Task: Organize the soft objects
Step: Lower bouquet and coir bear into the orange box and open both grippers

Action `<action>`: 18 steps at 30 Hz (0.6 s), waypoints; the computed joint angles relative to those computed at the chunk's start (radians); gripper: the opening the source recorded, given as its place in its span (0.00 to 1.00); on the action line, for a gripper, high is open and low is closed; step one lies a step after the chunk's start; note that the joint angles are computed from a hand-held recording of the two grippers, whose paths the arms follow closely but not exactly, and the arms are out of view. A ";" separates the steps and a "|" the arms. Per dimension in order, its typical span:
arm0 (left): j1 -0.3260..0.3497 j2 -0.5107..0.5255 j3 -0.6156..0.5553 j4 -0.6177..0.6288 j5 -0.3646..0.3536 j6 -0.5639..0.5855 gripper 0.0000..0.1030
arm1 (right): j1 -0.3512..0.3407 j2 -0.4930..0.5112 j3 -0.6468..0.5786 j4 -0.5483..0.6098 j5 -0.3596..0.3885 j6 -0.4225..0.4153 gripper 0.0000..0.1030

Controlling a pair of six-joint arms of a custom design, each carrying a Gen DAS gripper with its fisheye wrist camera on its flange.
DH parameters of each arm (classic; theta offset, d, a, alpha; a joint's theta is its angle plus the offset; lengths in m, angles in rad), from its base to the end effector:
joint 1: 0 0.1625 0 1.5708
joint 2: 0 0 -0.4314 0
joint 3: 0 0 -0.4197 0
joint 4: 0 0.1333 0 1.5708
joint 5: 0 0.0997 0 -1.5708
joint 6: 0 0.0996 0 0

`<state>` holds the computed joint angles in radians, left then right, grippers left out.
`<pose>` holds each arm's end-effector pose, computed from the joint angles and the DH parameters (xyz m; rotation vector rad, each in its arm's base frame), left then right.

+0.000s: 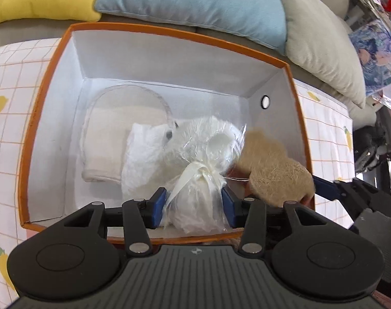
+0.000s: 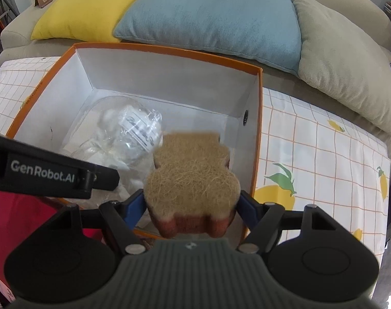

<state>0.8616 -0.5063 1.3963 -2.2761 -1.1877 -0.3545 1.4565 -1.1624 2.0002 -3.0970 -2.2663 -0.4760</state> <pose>-0.3411 -0.6593 -0.0636 0.5278 2.6677 -0.0504 0.0031 -0.5819 0.2508 0.1166 -2.2555 0.5320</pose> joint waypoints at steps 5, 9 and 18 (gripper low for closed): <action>0.005 -0.012 0.006 -0.009 -0.020 -0.003 0.65 | -0.001 -0.010 0.007 -0.001 0.013 0.001 0.74; -0.001 -0.030 0.021 -0.026 -0.015 0.018 0.66 | 0.007 -0.021 0.022 -0.022 0.015 -0.003 0.75; -0.043 -0.091 0.095 -0.141 -0.003 0.108 0.65 | 0.036 -0.068 0.068 -0.101 0.028 -0.053 0.69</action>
